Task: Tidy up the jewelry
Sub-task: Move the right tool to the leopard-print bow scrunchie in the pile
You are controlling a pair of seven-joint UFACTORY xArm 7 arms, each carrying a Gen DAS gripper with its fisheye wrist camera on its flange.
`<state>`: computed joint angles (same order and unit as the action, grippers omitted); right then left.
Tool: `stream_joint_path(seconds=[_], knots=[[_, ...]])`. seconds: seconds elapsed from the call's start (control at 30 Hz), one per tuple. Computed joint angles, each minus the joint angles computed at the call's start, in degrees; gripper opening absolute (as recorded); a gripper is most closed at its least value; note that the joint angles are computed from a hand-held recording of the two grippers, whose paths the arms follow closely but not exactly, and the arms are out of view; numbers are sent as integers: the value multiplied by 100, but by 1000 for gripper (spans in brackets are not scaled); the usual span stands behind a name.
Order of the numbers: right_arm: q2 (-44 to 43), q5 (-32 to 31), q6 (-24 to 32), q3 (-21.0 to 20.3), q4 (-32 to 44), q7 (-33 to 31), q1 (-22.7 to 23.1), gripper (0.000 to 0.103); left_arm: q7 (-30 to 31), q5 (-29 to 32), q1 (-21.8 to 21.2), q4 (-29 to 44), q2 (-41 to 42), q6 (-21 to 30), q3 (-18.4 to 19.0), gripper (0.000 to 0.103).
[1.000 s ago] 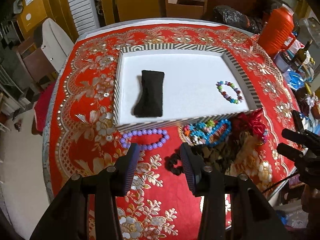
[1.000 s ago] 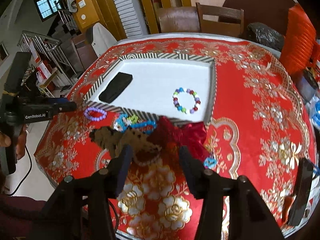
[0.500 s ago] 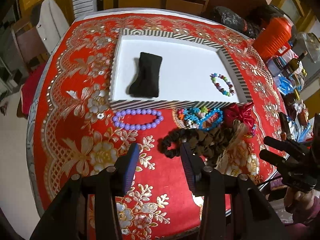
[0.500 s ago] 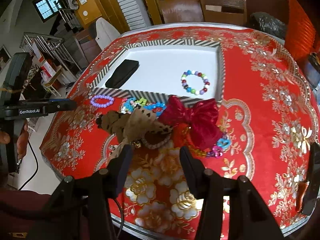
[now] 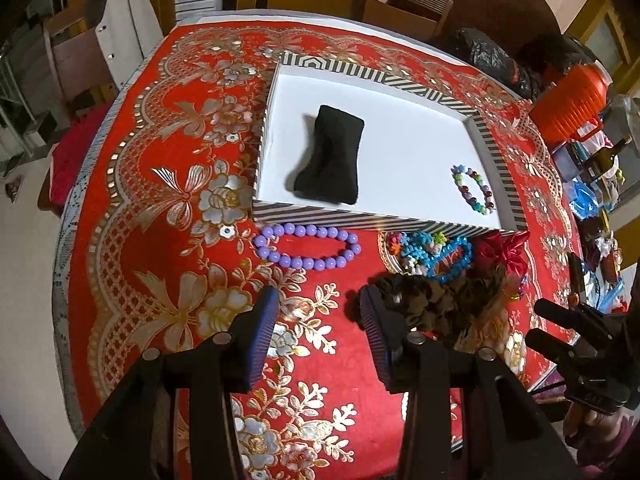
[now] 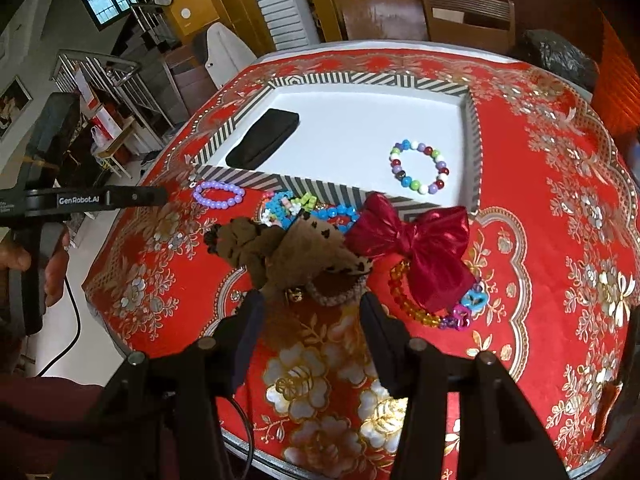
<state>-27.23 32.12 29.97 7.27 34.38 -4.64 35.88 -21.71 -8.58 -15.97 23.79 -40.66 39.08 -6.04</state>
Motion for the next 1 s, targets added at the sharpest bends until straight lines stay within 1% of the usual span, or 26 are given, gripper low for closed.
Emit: stream_joint_path(seconds=[0.2,0.37,0.57,0.67,0.77,0.93,1.0], knots=[[63,-12,5,0,43,54,-17,54,-5,25,28,11,38,1,11,28],[159,65,-35,-5,70,28,-1,54,49,-43,36,-47,89,-47,101,29],[283,186,-46,-3,124,43,4,55,409,-453,-26,-169,282,-269,490,29],[313,185,-67,38,145,38,0,55,597,-656,-11,-130,493,-388,603,29],[380,163,-79,53,194,-43,15,55,663,-699,104,17,805,-501,577,29],[602,360,-160,19,298,-260,93,55,461,-292,461,317,1342,-568,297,29],[734,417,-170,49,371,-321,90,55,378,-97,537,401,1490,-546,200,29]])
